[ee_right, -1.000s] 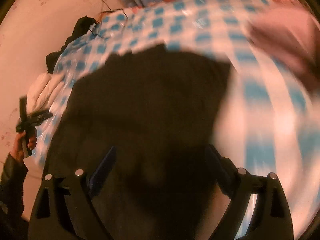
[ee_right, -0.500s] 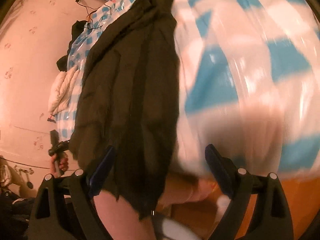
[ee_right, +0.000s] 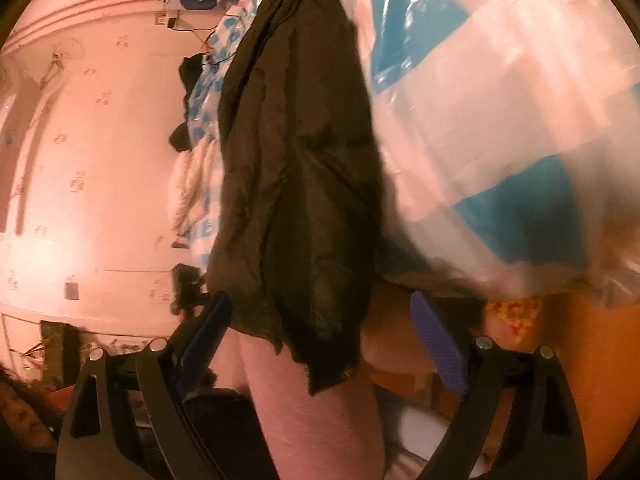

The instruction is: Fold large clothes

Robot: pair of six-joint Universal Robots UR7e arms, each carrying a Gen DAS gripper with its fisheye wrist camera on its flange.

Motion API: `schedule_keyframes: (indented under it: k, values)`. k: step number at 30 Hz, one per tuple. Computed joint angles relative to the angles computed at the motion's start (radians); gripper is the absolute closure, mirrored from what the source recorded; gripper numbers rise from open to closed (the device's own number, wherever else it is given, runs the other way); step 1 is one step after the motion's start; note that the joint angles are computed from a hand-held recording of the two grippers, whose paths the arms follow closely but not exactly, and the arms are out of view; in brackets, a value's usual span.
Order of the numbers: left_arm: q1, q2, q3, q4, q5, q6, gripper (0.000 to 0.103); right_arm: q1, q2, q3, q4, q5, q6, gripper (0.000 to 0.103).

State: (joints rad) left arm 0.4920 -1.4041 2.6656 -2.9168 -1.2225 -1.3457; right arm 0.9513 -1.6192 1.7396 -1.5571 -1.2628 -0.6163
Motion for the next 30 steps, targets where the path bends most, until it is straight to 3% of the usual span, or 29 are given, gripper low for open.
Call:
schedule_keyframes:
  k: [3,8,10,11,12,13,15,19,24,27,30]
  values:
    - [-0.005,0.031,-0.005,-0.037,0.008,-0.010,0.007,-0.010,0.017,-0.008,0.062,0.050,-0.057,0.016]
    - [-0.043,0.023,-0.013,-0.019,0.065,-0.021,0.008,0.011,0.029,-0.003,0.063,0.057,-0.072,0.016]
    - [-0.041,0.009,-0.023,0.035,0.064,-0.033,0.025,0.015,0.028,0.004,0.047,0.061,-0.072,0.017]
    - [-0.036,0.005,-0.028,0.061,0.059,-0.042,0.037,0.021,0.026,0.013,0.032,0.065,-0.066,0.025]
    - [-0.036,0.000,-0.023,0.062,0.060,-0.055,0.048,0.022,0.024,0.019,0.021,0.061,-0.070,0.046]
    - [-0.040,-0.006,-0.019,0.067,0.063,-0.064,0.061,0.025,0.020,0.026,0.004,0.052,-0.071,0.056]
    - [-0.051,-0.028,-0.009,0.096,0.077,-0.095,0.074,0.023,0.008,0.042,-0.017,0.059,-0.081,0.075]
    - [-0.090,-0.062,-0.017,0.168,0.116,-0.137,0.095,0.028,-0.033,0.069,-0.048,0.091,-0.111,0.085]
    - [-0.164,-0.132,-0.060,0.262,0.184,-0.161,0.098,0.057,-0.089,0.077,-0.055,0.189,-0.143,0.091]
    - [-0.228,-0.184,-0.098,0.353,0.212,-0.173,0.099,0.068,-0.130,0.066,0.001,0.248,-0.193,0.092]
    - [-0.307,-0.245,-0.125,0.462,0.219,-0.209,0.099,0.072,-0.168,0.048,0.081,0.259,-0.251,0.092]
